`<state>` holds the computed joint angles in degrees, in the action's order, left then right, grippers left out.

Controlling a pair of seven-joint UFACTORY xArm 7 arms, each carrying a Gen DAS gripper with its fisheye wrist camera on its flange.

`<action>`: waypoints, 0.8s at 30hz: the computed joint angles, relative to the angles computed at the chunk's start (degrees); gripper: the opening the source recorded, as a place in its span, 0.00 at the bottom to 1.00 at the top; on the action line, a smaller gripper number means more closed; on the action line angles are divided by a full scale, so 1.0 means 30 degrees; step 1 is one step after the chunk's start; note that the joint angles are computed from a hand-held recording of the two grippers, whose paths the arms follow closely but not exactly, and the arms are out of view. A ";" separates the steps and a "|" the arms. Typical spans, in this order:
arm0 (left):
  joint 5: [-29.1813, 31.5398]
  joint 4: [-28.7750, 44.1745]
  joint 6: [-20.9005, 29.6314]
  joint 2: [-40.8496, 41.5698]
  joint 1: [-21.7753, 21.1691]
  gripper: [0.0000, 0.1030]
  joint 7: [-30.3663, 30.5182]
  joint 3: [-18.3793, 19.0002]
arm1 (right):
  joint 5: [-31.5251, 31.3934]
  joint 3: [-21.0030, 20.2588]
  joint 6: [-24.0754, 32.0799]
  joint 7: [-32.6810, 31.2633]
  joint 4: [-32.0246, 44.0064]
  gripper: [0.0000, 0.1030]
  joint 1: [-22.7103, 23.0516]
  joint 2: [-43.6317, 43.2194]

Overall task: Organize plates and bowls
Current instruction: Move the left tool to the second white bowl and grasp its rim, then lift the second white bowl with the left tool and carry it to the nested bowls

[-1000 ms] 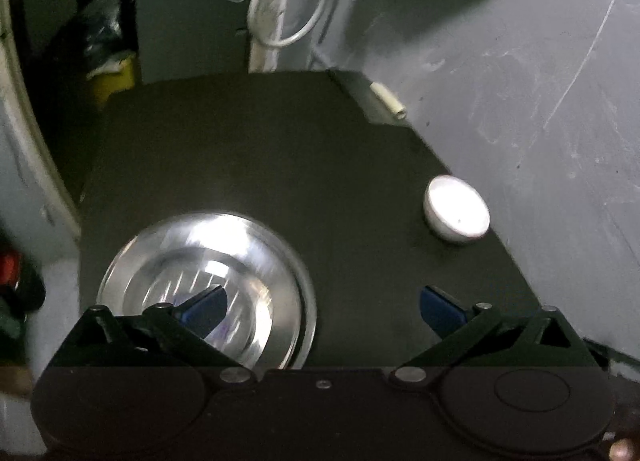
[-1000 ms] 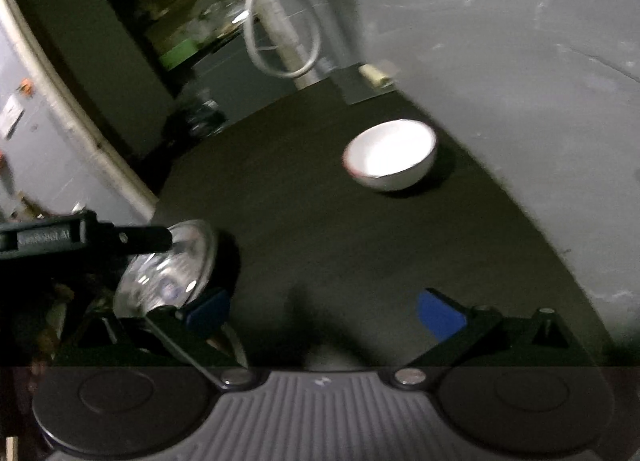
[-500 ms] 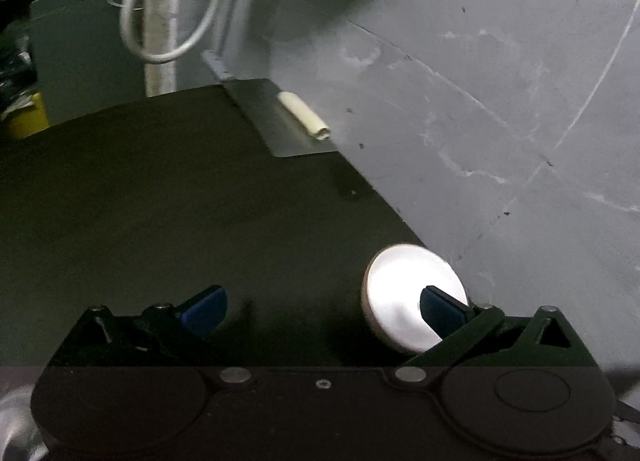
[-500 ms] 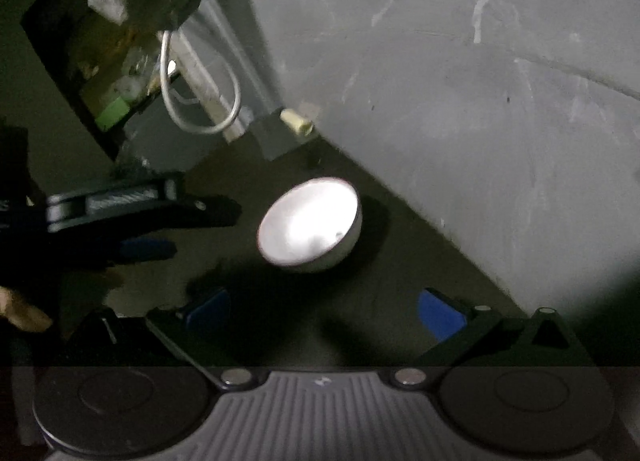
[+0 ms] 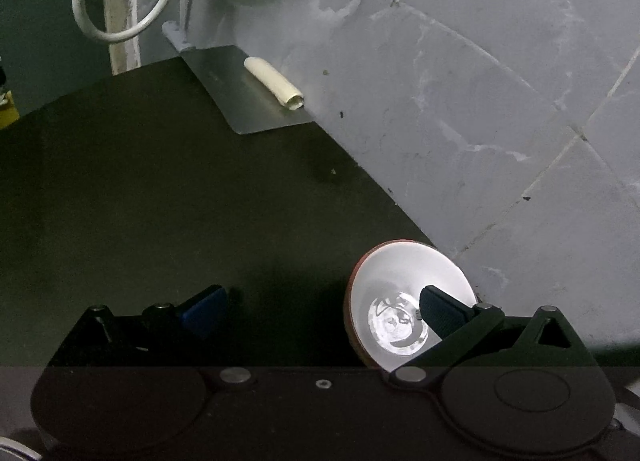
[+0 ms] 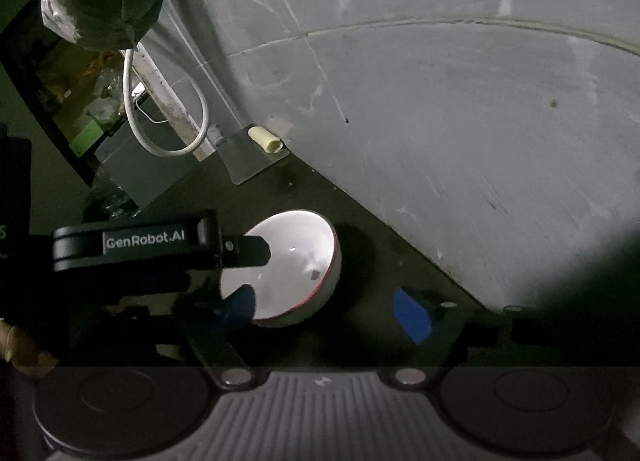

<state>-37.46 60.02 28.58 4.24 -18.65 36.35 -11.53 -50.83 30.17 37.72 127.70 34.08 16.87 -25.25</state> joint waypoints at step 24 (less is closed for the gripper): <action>-0.1149 0.0070 0.2228 -0.0144 0.0036 0.18 -0.0353 0.0089 | -0.0603 -0.0433 -0.2044 -0.1073 -0.0324 0.32 -0.0794 0.0036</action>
<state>-40.91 60.23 35.27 3.81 -18.54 35.29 -11.26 -52.64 28.87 31.59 124.48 33.10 14.49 -25.14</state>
